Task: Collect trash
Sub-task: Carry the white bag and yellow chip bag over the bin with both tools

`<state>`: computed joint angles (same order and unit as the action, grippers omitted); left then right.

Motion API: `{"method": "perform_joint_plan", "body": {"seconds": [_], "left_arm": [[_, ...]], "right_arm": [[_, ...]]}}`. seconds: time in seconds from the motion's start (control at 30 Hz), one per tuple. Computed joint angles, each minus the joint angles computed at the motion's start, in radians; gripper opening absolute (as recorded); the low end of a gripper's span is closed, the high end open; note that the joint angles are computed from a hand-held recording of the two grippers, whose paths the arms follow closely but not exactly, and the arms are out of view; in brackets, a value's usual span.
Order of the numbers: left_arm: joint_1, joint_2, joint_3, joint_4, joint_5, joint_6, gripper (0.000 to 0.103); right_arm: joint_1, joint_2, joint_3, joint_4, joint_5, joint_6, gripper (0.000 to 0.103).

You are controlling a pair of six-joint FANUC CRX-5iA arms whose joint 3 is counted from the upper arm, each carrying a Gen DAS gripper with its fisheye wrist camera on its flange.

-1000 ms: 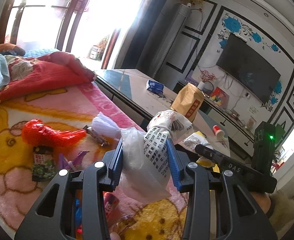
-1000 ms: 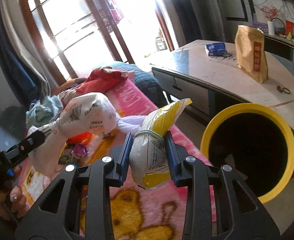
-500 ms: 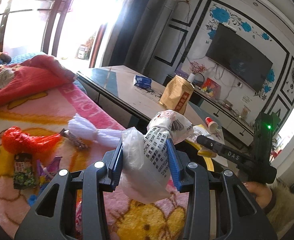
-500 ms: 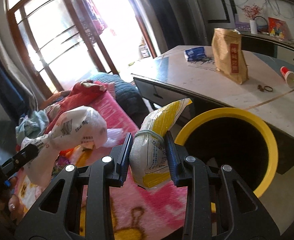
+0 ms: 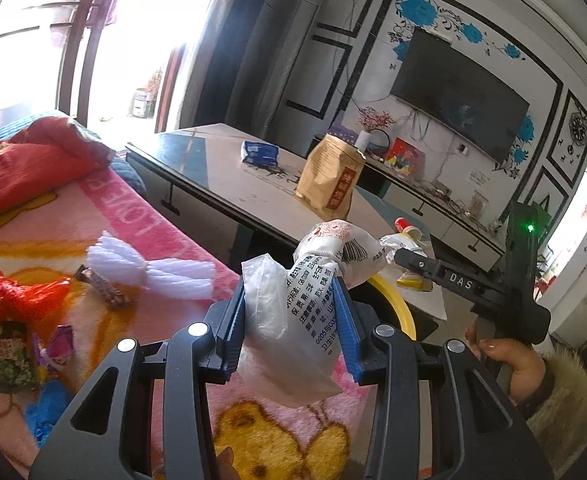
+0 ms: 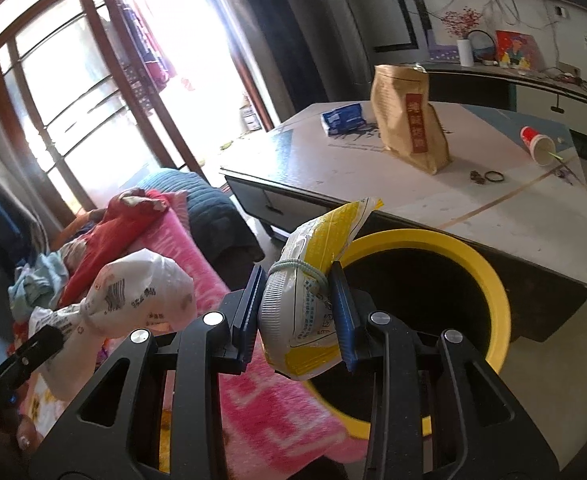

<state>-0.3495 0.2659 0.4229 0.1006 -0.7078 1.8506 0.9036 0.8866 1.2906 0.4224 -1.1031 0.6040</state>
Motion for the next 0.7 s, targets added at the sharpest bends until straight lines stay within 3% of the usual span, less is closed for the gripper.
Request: {"method": "perform_joint_plan", "body": {"seconds": [0.43, 0.7], "left_arm": [[-0.031, 0.114, 0.119, 0.033, -0.039, -0.056, 0.039], [-0.054, 0.212, 0.234, 0.035, -0.106, -0.064, 0.039]], "right_arm": [[-0.032, -0.034, -0.099, 0.052, -0.02, -0.077, 0.026], [-0.05, -0.061, -0.167, 0.066, -0.021, -0.118, 0.026]]}}
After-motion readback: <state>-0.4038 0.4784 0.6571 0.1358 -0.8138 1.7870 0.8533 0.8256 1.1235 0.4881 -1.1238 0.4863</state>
